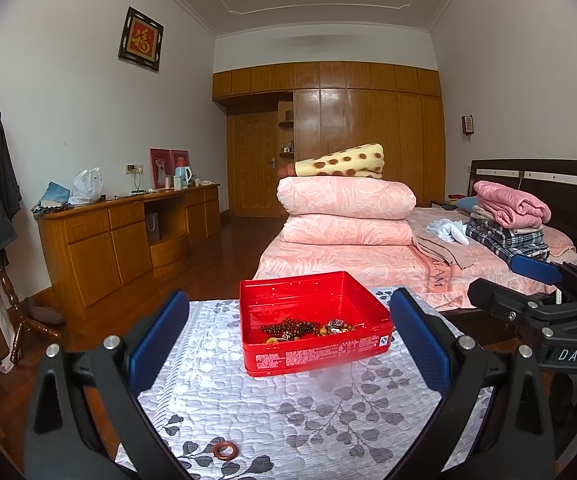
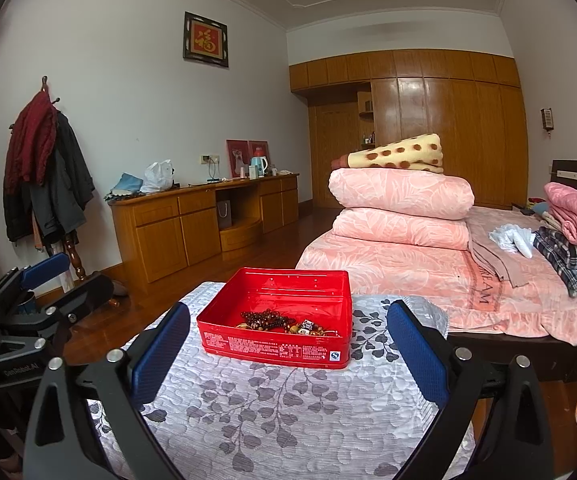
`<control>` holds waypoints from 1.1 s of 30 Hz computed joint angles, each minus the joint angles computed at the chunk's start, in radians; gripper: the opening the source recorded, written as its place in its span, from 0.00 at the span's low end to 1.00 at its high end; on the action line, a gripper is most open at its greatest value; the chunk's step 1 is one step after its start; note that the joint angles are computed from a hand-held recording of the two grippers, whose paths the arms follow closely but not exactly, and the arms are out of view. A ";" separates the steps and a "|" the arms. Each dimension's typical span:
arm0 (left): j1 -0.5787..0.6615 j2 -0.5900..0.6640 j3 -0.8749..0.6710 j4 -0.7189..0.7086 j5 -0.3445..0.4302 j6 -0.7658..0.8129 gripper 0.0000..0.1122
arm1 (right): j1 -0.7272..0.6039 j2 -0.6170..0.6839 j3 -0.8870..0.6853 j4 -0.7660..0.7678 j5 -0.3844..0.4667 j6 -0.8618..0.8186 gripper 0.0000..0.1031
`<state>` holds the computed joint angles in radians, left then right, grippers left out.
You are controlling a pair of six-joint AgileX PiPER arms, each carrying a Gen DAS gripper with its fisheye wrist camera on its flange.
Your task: Organize jewelry
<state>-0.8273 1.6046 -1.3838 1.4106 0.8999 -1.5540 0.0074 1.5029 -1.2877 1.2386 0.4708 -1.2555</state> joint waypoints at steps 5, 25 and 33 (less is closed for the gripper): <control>0.001 0.002 -0.003 0.000 -0.001 0.003 0.87 | -0.001 0.001 0.001 0.005 -0.001 -0.005 0.94; -0.004 0.006 -0.018 -0.008 -0.002 0.008 0.87 | 0.012 -0.004 0.003 -0.008 -0.011 0.007 0.94; -0.004 0.006 -0.021 -0.021 -0.001 0.013 0.87 | 0.012 -0.004 0.003 -0.009 -0.011 0.008 0.94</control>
